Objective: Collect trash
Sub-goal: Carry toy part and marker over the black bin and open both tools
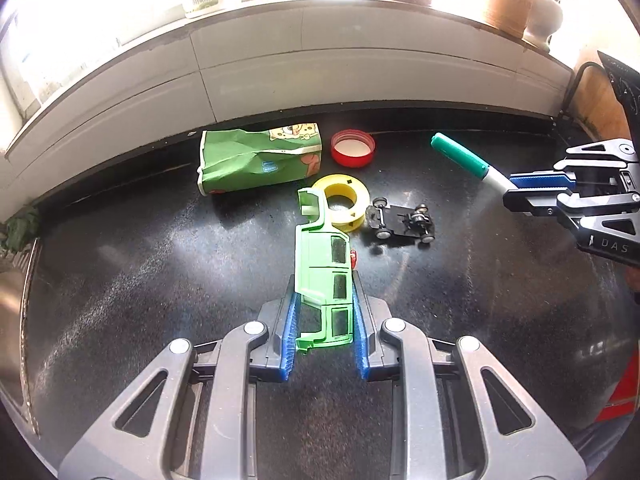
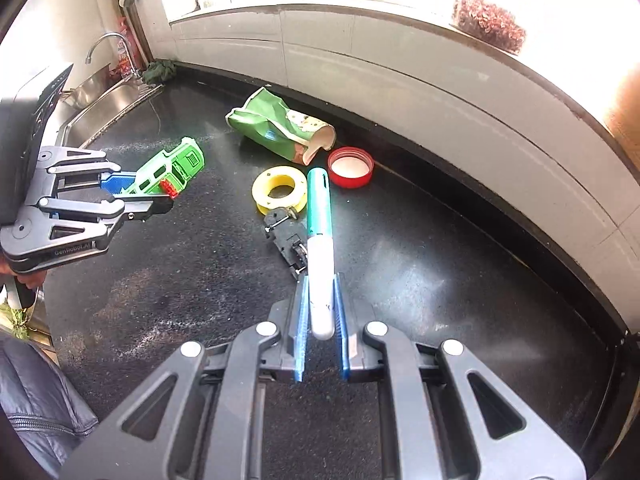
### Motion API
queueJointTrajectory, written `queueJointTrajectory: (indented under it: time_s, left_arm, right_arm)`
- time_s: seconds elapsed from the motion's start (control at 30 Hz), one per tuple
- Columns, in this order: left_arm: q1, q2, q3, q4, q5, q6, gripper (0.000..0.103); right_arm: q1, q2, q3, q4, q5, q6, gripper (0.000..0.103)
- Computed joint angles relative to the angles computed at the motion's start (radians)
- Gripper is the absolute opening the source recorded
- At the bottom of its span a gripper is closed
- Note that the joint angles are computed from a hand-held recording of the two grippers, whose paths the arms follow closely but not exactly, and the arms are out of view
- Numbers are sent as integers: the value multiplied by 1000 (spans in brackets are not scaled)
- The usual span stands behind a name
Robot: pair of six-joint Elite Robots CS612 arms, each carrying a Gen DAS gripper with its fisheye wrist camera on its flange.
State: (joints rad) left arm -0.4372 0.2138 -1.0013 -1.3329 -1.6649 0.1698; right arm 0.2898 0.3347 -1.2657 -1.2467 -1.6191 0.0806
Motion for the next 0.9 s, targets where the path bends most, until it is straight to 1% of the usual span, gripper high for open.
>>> queueJointTrajectory:
  time_s: [0.17,0.37,0.53,0.6,0.73,0.83,0.9]
  left_arm:
    - [-3,43,-119,64,8,-8,23]
    - [0,70,-205,104,16,-19,23]
    - [11,82,-265,128,43,-47,23]
    - [19,86,-292,138,56,-67,23]
    - [46,93,-353,159,99,-115,23]
    - [73,102,-404,190,147,-163,23]
    - [93,110,-445,216,186,-195,23]
  right_arm:
    - [26,9,-42,16,-22,21,13]
    - [54,9,-50,19,-39,29,13]
    - [76,-11,-23,-16,-38,36,13]
    - [87,-26,6,-47,-21,26,13]
    - [119,-71,108,-118,20,-34,13]
    - [148,-112,208,-182,70,-78,13]
    - [167,-143,279,-224,116,-110,13]
